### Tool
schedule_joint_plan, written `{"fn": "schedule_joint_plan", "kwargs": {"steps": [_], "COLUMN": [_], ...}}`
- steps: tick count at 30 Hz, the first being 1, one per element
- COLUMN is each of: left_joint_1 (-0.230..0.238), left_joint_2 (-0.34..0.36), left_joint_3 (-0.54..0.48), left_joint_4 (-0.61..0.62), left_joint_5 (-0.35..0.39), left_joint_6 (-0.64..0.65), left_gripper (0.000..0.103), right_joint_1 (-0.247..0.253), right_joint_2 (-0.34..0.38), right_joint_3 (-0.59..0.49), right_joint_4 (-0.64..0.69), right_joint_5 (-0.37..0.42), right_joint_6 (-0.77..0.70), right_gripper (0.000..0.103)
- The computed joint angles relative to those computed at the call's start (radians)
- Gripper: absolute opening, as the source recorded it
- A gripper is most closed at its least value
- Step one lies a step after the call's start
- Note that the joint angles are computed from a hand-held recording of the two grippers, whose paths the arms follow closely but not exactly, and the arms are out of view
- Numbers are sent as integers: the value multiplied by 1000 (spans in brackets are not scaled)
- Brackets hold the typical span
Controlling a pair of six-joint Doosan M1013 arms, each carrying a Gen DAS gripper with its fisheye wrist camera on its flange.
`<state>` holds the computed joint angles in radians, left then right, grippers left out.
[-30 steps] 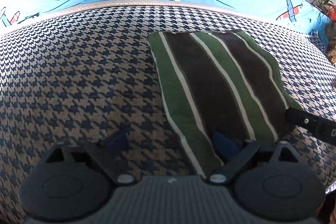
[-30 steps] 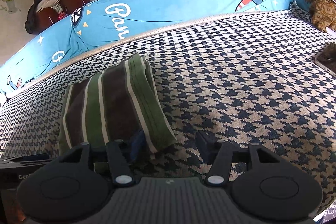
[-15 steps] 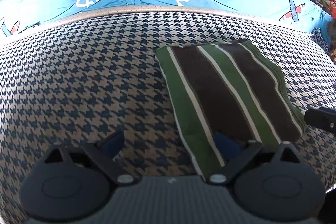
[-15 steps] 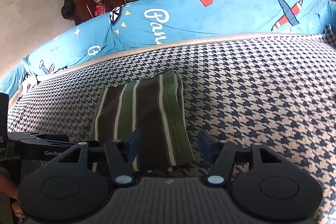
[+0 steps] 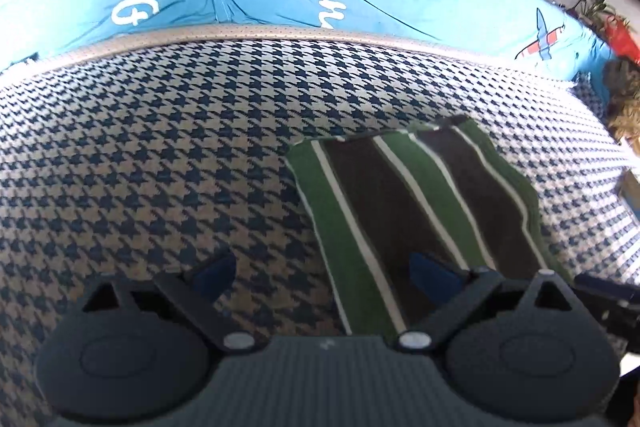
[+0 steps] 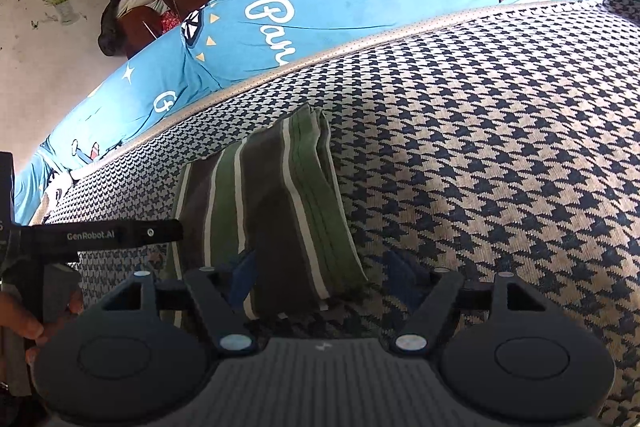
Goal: Fold clothes
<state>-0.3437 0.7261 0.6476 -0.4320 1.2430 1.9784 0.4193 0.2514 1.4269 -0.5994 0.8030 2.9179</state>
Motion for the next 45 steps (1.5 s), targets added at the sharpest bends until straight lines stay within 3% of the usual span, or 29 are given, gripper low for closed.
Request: {"fn": "schedule_joint_plan", "kwargs": {"steps": [13,24,28,34,37,39,40,45], "left_joint_1": [13,-3,-9,-15,-16,-16,-17,-21], "left_joint_2": [194,226,228,196,174,158,150,93], "left_joint_3": [-313,-352,-347,-277,-236,-205,-190,-85], "left_joint_4": [-120,-141,-156,-165,-168,-171,-173,-179], "left_joint_5": [225,218,204,144,111,84,70,-22], "left_joint_6": [-133,-91,-53,-34,-21,-8,-2,54], "left_gripper": [99,102,101,91,80,64,60,41], "right_joint_1": [-27,-22,-23,-28,-28,-26,-25,-15], "right_joint_2": [3,24,35,40,43,46,47,50], "right_joint_3": [28,23,16,19,16,13,11,4], "right_joint_4": [88,38,32,18,7,0,-4,-35], "right_joint_5": [-96,-130,-142,-159,-156,-151,-149,-131], "right_joint_6": [19,32,17,53,56,52,49,43], "right_gripper": [72,76,68,51,42,35,32,29]}}
